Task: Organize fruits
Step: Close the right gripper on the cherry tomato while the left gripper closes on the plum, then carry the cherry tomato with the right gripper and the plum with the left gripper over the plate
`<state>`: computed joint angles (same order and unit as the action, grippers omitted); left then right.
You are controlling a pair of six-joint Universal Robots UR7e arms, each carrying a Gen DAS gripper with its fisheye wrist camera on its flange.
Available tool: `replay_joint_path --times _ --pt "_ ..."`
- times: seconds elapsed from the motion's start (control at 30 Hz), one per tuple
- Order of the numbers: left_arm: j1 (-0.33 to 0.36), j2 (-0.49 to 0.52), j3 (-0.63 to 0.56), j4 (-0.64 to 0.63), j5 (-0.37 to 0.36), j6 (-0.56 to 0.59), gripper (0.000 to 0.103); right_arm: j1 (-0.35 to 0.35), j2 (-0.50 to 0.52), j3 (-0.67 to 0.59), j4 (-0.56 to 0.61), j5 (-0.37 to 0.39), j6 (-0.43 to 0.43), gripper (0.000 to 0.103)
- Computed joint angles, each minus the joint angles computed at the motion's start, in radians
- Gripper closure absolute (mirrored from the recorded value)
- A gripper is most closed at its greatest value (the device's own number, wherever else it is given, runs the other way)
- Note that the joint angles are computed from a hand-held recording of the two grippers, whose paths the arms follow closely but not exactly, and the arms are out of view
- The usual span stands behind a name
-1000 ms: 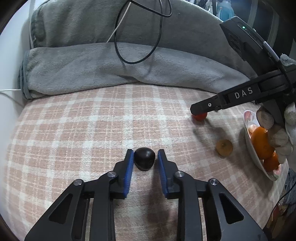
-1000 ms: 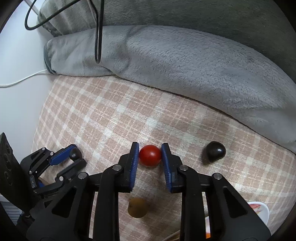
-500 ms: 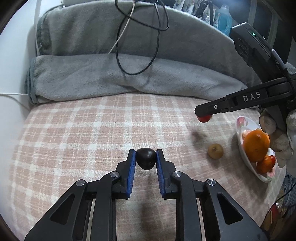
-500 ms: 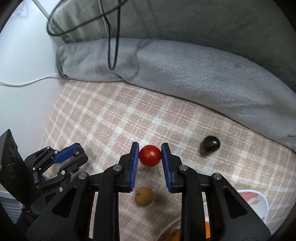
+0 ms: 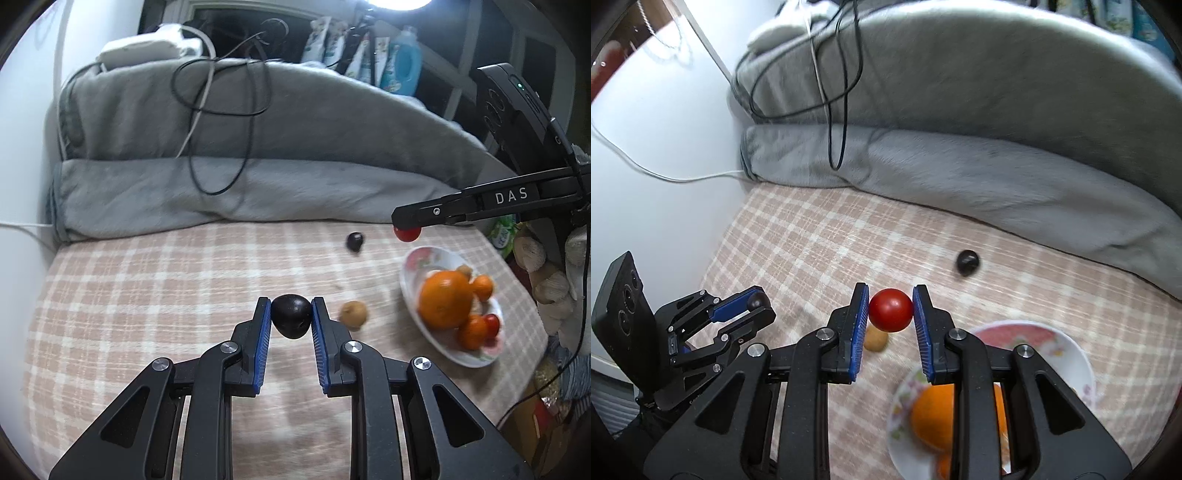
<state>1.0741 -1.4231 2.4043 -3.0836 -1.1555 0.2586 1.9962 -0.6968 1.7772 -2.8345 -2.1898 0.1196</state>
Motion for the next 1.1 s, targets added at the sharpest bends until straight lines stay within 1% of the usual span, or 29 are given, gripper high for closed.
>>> replay_joint_path --times 0.27,0.53,0.67,0.83,1.1 --pt "-0.068 -0.015 0.039 0.010 -0.033 -0.023 0.083 0.023 -0.109 0.149 -0.135 -0.045 -0.018 0.077" --pt "-0.128 0.004 0.056 0.013 -0.064 -0.031 0.083 0.032 -0.191 0.285 -0.257 -0.091 -0.011 0.077" --pt "-0.148 0.031 0.050 0.008 -0.078 -0.031 0.083 0.033 -0.218 0.347 -0.302 -0.103 0.004 0.077" --pt "-0.169 0.065 0.036 0.006 -0.090 -0.031 0.083 0.042 -0.232 0.412 -0.363 -0.155 -0.002 0.077" --pt "-0.202 0.129 0.012 -0.004 -0.088 -0.028 0.083 0.041 -0.265 0.484 -0.424 -0.169 0.009 0.077"
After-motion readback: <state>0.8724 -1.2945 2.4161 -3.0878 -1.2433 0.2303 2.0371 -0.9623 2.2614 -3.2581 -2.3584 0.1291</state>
